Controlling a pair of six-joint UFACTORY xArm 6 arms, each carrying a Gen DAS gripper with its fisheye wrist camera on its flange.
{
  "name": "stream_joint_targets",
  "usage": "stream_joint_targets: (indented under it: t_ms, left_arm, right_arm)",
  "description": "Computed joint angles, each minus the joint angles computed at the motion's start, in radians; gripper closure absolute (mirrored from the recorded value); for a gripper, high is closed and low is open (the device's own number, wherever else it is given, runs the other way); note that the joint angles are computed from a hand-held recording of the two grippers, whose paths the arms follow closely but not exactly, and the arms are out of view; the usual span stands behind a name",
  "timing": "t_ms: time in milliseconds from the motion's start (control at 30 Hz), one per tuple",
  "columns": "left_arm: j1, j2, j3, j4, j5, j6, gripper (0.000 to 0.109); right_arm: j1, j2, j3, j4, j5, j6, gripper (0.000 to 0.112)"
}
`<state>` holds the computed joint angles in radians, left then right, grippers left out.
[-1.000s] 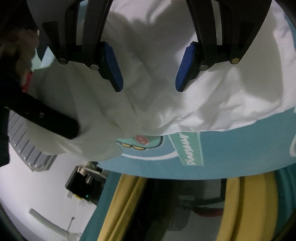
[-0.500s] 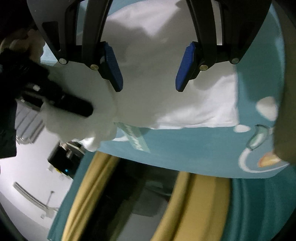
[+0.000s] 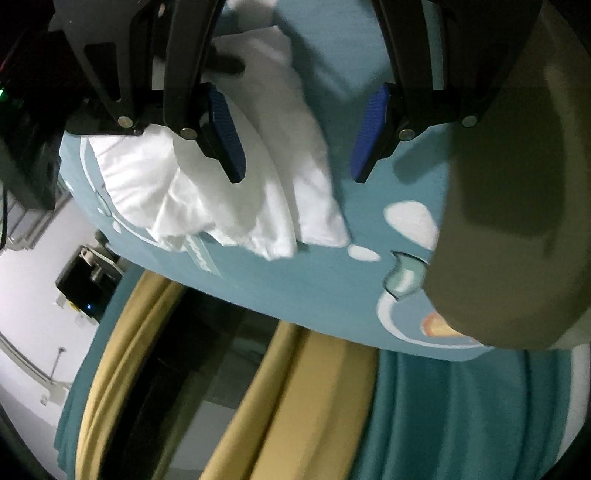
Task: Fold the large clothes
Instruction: 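Fold the held end over the bundle with the right tool while the left tool grasps the garment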
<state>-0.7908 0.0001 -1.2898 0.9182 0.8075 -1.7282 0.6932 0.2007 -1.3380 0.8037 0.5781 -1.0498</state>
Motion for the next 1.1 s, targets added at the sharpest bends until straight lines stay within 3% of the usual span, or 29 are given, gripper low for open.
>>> stream_joint_targets:
  t_ms: [100,167,233,433,600,667,700,733,900,1100]
  left_arm:
    - [-0.011,-0.011,-0.017,0.026,0.041,0.001,0.046]
    - [-0.013,0.002,-0.046,0.045,0.035,0.022,0.046]
    - [-0.007,0.033,-0.084,0.041,-0.001,0.076,0.046]
    - [0.019,0.224,-0.270,-0.195,-0.154,0.468,0.046]
    - [0.035,0.316,-0.332,-0.383,-0.123,0.686,0.046]
    - [0.048,0.288,-0.274,-0.369,-0.191,0.682,0.057]
    - [0.050,0.276,-0.255,-0.362,-0.208,0.688,0.085]
    - [0.048,0.265,-0.248,-0.343,-0.203,0.679,0.098]
    - [0.029,0.178,-0.184,-0.160,-0.131,0.487,0.101]
    - [0.020,0.091,-0.091,-0.145,-0.063,0.375,0.100]
  right_arm:
    - [-0.012,-0.043,0.034,0.071,0.039,-0.069,0.045]
    - [-0.010,-0.090,0.079,0.064,0.011,-0.082,0.036]
    - [-0.014,-0.144,0.130,0.061,-0.017,-0.110,0.035]
    - [-0.057,-0.229,0.229,-0.047,-0.111,-0.018,0.035]
    - [-0.153,-0.284,0.291,-0.042,-0.160,0.068,0.035]
    - [-0.189,-0.279,0.277,0.006,-0.166,0.079,0.035]
    - [-0.212,-0.275,0.270,0.038,-0.173,0.083,0.035]
    - [-0.223,-0.258,0.254,0.052,-0.186,0.098,0.035]
    - [-0.265,-0.151,0.168,0.094,-0.248,0.181,0.035]
    - [-0.246,-0.038,0.052,0.101,-0.157,0.218,0.035]
